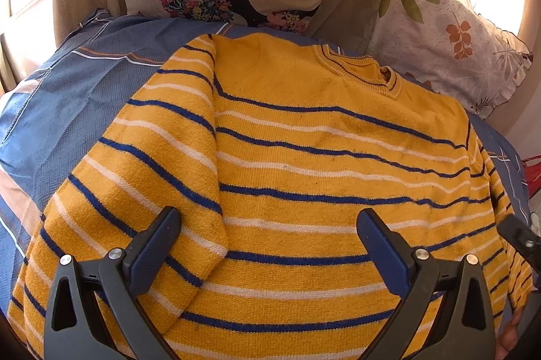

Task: Fold small clothes
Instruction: 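Approach the yellow striped sweater with both grippers open, then grasp a sweater sleeve cuff with the right gripper and lift it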

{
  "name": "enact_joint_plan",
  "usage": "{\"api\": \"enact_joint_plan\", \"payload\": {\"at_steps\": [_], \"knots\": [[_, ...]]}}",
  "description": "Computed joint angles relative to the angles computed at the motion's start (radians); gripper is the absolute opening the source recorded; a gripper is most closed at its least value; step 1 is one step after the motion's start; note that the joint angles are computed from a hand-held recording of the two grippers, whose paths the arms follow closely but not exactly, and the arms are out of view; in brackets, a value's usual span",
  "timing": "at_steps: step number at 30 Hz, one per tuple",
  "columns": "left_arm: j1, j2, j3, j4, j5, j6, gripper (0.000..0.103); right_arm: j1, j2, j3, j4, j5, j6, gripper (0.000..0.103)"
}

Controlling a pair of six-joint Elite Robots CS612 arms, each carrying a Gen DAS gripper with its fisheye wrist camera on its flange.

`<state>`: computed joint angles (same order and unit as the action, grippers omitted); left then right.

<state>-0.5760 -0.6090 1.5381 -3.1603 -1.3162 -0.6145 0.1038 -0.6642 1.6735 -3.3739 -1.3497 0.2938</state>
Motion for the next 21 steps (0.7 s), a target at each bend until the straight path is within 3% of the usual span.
{"api": "enact_joint_plan", "payload": {"at_steps": [3,6,9,11,14,16,17,18,19,21], "knots": [[-0.001,0.003,-0.006,0.003,0.001,-0.002,0.103,-0.042,-0.053,0.138,-0.211,0.005,0.035,0.089],[0.000,0.002,-0.003,0.002,0.001,-0.001,0.103,-0.090,-0.096,0.269,-0.339,-0.122,0.066,0.091],[0.001,0.002,-0.004,-0.001,-0.002,-0.002,0.103,-0.150,-0.142,0.366,-0.290,-0.236,0.130,0.091],[0.000,0.003,-0.003,-0.004,-0.002,-0.003,0.103,-0.188,-0.155,0.405,-0.241,-0.229,0.176,0.091],[0.000,0.002,-0.002,-0.002,-0.001,-0.002,0.103,-0.215,-0.139,0.433,-0.254,-0.147,0.198,0.090],[0.000,0.001,-0.001,0.000,0.001,-0.001,0.103,-0.199,-0.136,0.420,-0.215,-0.156,0.188,0.080],[-0.001,0.001,-0.002,0.004,0.002,-0.001,0.103,-0.189,-0.136,0.411,-0.203,-0.174,0.168,0.060],[-0.002,0.000,0.000,0.003,0.004,0.000,0.103,-0.187,-0.137,0.413,-0.208,-0.165,0.149,0.018],[-0.002,0.000,0.000,0.002,0.006,0.000,0.103,-0.198,-0.137,0.421,-0.227,-0.123,0.145,0.008],[-0.004,0.002,-0.008,0.007,0.006,-0.005,0.103,-0.219,-0.139,0.431,-0.285,-0.068,0.176,0.009]]}}
